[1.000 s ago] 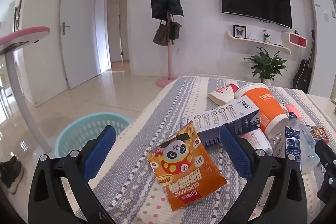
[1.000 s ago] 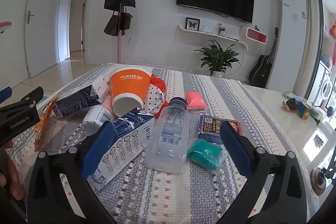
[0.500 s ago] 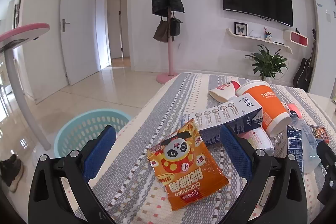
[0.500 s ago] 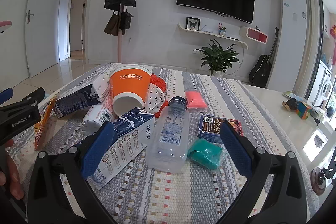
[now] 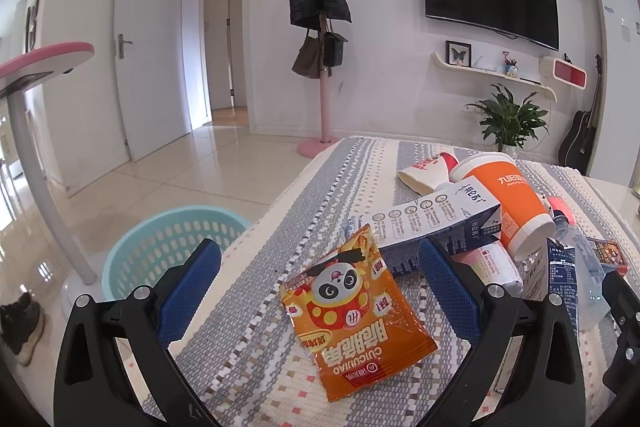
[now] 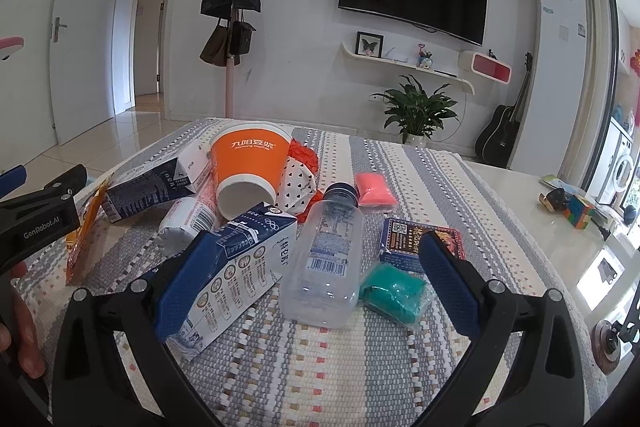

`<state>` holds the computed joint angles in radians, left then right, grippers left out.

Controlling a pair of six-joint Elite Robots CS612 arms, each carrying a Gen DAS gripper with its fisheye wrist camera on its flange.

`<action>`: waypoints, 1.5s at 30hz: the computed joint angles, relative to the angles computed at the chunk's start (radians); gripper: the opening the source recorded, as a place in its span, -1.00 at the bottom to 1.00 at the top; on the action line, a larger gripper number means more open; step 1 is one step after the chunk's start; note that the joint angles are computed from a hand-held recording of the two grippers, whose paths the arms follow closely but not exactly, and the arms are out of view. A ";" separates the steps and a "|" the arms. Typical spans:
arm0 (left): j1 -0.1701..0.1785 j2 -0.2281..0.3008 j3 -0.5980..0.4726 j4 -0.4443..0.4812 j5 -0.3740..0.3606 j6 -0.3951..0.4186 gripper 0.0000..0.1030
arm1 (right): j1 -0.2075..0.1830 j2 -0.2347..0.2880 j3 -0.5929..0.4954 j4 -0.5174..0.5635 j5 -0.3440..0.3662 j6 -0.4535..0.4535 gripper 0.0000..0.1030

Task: Collect trash
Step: 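Reach both tools toward the trash items on the tablecloth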

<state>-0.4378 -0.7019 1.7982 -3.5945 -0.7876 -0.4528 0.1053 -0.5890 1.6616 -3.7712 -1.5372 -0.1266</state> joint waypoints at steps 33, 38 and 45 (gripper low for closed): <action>0.022 -0.016 0.038 -0.023 -0.049 -0.127 0.86 | 0.004 -0.002 0.005 -0.009 -0.040 -0.016 0.68; 0.017 -0.014 0.033 -0.016 -0.043 -0.104 0.86 | 0.007 -0.001 -0.001 0.002 -0.046 -0.022 0.67; -0.007 0.001 0.014 -0.034 0.016 -0.018 0.86 | 0.008 -0.001 -0.002 0.006 -0.044 -0.020 0.67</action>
<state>-0.4453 -0.7010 1.8118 -3.6282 -0.7719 -0.4713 0.1132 -0.5903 1.6592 -3.7650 -1.5814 -0.1470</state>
